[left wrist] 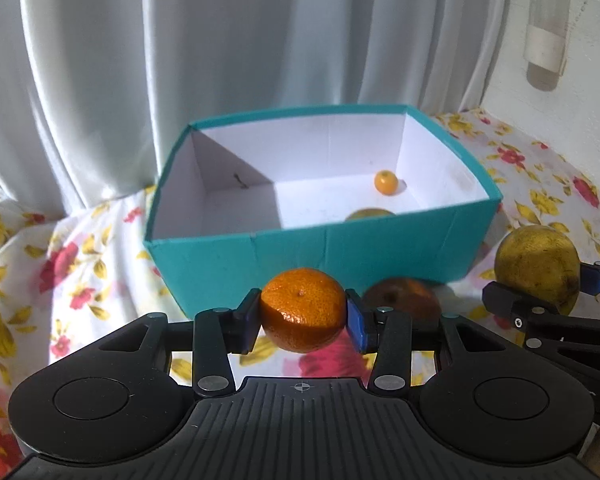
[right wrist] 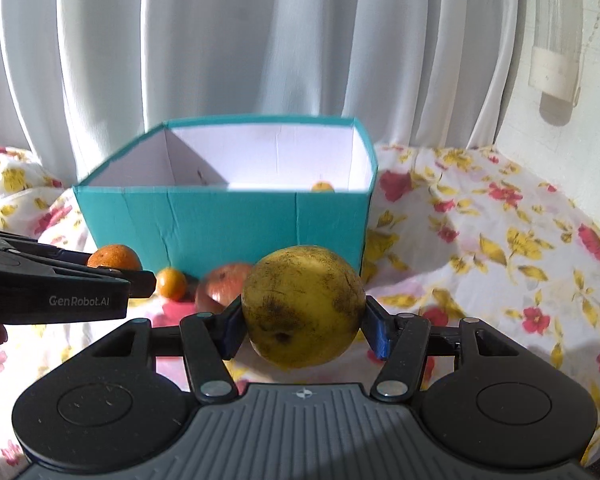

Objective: Organize fruits
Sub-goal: 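Carry the mandarin over the teal box with the left tool while the right tool carries the pear there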

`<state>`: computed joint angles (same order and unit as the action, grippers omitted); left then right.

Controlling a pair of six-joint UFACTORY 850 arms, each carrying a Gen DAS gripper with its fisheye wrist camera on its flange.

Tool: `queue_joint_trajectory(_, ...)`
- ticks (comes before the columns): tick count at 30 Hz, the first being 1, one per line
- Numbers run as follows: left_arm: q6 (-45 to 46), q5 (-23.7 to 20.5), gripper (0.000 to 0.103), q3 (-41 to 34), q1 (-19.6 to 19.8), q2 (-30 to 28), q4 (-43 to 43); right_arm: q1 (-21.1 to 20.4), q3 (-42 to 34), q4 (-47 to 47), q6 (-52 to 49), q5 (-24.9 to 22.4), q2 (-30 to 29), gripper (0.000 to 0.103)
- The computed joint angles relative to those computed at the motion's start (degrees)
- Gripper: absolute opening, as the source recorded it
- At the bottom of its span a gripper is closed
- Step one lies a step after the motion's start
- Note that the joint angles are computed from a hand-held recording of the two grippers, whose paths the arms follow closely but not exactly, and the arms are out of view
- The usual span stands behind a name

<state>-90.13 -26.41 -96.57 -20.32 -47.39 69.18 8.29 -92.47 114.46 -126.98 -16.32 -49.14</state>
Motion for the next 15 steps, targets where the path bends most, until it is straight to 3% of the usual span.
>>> queue_joint_trajectory(9, 7.9, -9.5, 0.047, -11.4, 1.1, -2.3, -8.0, 0.2, -6.6, 1.5, -2.5, -2.6, 0.1, 0.059)
queue_joint_trajectory(12, 5.8, -12.2, 0.047, -14.2, 1.3, -3.2, -5.5, 0.1, -10.2, -1.8, 2.1, -4.3, -0.6, 0.059)
queue_joint_trajectory(15, 4.4, -13.1, 0.048, -15.2, 1.6, -3.7, -5.4, 0.4, -11.9, 3.5, -2.1, -5.4, -0.9, 0.059)
